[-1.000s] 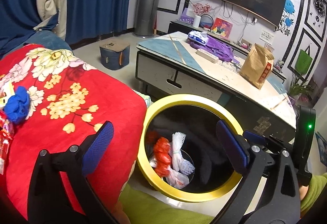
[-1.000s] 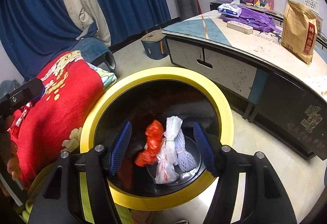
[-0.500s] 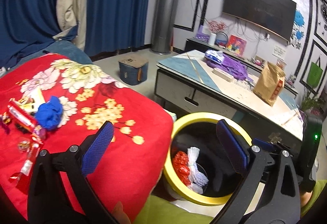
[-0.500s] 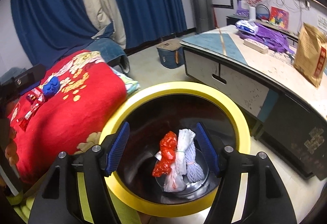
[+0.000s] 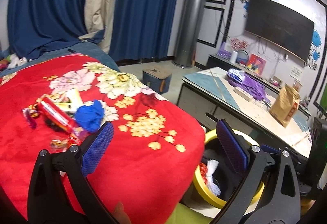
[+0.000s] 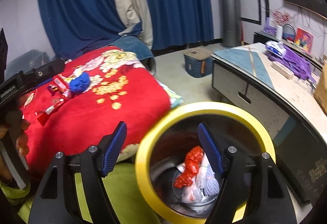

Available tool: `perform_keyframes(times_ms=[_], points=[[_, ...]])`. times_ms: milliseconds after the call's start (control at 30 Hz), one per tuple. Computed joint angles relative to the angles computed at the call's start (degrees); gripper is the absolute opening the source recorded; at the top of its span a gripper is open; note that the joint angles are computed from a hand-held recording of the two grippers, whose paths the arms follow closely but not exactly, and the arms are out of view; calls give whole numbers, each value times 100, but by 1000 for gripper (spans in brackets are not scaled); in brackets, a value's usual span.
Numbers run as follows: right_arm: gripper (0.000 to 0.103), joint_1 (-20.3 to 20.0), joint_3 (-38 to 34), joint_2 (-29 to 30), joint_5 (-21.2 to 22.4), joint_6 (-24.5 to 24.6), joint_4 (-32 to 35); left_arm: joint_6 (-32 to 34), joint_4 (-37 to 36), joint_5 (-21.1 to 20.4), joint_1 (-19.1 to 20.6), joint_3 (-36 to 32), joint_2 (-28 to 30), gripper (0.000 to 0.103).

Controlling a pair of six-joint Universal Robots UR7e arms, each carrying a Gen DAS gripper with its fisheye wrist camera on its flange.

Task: Collect trash
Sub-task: 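Move both open tools back over the bedspread, then grasp the red can with the left tool while the right tool grasps the blue glove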

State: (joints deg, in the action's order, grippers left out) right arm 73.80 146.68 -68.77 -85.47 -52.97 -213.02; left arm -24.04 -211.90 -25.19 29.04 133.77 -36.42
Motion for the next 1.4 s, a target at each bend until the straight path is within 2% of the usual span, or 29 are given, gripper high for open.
perform_keyframes(times_ms=[167, 433, 700, 867, 1033, 1200, 1400], points=[[70, 386, -98, 138, -77, -21, 118, -136, -63, 418, -49, 190, -150, 92], [71, 897, -338, 437, -213, 105, 385, -191, -380, 866, -43, 487, -404, 92], [71, 1355, -669, 900, -388, 84, 408, -438, -510, 1165, 78, 797, -729, 92], [71, 1632, -984, 1172, -456, 187, 570, -843, -280, 1289, 164, 1005, -1000, 92], [71, 1863, -1353, 1480, -506, 379, 782, -1434, 315, 1314, 298, 1244, -1428, 92], [71, 2085, -1773, 1799, -656, 546, 1179, -1659, 365, 1170, 519, 1398, -1727, 92], [71, 2267, -2250, 2172, -800, 816, 1696, -1333, -119, 833, 836, 1378, -1857, 92]])
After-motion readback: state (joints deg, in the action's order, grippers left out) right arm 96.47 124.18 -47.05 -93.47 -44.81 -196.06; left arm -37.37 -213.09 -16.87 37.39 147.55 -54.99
